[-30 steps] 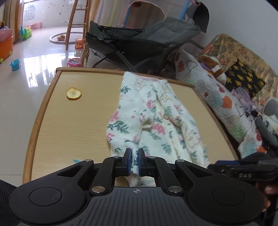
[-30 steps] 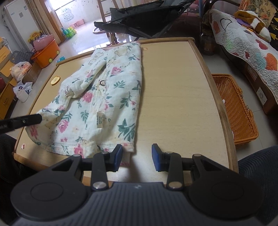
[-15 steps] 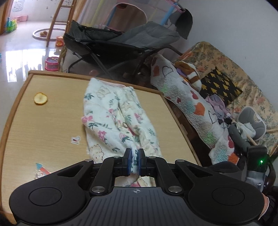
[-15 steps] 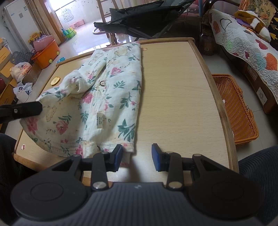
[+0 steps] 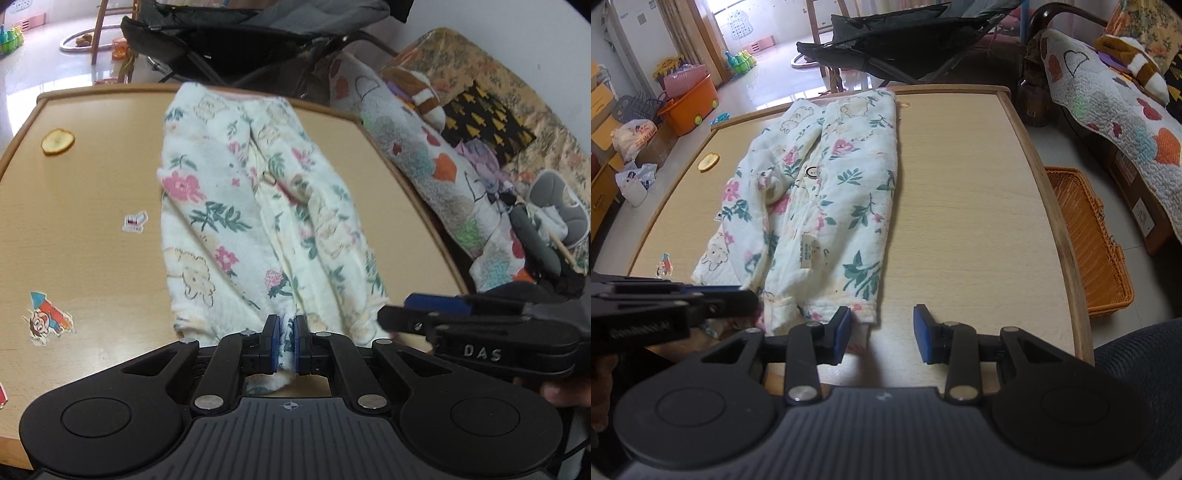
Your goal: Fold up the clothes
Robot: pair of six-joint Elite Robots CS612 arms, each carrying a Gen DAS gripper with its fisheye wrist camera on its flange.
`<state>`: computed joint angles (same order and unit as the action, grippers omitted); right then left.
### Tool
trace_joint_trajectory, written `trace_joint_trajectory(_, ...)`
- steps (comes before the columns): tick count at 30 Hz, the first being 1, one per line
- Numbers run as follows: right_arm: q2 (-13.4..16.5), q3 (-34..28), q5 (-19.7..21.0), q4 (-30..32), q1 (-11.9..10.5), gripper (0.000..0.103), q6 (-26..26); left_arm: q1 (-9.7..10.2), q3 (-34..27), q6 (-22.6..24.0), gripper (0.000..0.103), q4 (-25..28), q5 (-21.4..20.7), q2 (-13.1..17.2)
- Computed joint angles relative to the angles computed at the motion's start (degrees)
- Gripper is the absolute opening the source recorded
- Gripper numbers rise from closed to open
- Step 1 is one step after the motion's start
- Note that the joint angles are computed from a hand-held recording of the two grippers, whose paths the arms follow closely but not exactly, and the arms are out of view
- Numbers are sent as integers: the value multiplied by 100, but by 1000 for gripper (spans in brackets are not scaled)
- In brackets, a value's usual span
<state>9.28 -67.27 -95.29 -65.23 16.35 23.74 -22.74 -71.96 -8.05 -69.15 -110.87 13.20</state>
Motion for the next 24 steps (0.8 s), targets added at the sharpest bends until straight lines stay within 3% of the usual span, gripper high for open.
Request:
trace_joint_trajectory(5, -31, 67, -107, 19, 33, 39, -152, 31, 94, -84, 7, -72, -88, -25)
trace_joint_trajectory(13, -101, 98, -67, 16, -15, 39, 65, 70, 66, -178, 8, -132, -198, -7)
trace_joint_trajectory(24, -747, 1066, -387, -223, -52, 39, -332, 132, 57, -383, 9, -234, -420, 41)
